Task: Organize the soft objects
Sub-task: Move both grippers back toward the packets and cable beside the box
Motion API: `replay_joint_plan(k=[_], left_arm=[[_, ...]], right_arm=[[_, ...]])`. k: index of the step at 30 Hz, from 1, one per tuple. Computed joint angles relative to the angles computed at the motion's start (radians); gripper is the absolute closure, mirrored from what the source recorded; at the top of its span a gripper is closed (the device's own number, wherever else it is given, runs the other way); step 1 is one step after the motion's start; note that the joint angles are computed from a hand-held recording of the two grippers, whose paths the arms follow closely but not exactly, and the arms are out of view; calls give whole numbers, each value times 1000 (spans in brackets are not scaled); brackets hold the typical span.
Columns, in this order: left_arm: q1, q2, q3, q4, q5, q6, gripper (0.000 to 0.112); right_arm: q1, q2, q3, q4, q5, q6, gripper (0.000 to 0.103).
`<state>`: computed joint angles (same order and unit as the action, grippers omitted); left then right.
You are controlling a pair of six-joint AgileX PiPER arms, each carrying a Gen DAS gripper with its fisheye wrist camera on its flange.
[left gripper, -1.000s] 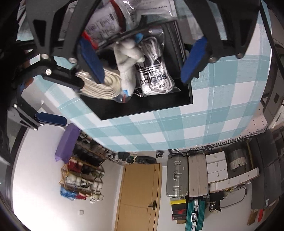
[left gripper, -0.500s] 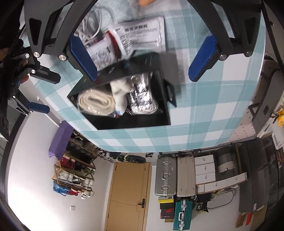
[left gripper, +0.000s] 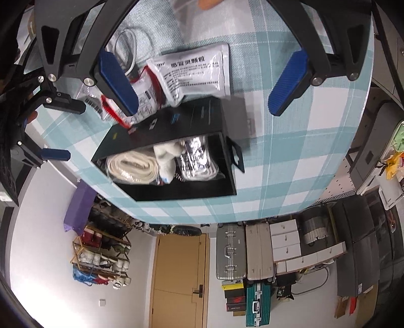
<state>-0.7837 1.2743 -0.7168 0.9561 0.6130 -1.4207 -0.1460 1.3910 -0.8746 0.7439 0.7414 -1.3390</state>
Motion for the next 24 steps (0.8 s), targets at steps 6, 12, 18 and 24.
replay_joint_plan(k=[6,12,18,24], left_arm=[[11,13,36,-17,-34,-25,9],[31,24,53,-31,-57,-15,9],[43,19,74,-35,-80,-20,9],[45,23,72,-47,-80,-5,9]], right_arm=[[18,18,5,-24,10,4,1],[26,59,-13,-60,37,38,1],[30,90,-30,-89,77,76,1],[53,106,-21,-119,36,112,1]])
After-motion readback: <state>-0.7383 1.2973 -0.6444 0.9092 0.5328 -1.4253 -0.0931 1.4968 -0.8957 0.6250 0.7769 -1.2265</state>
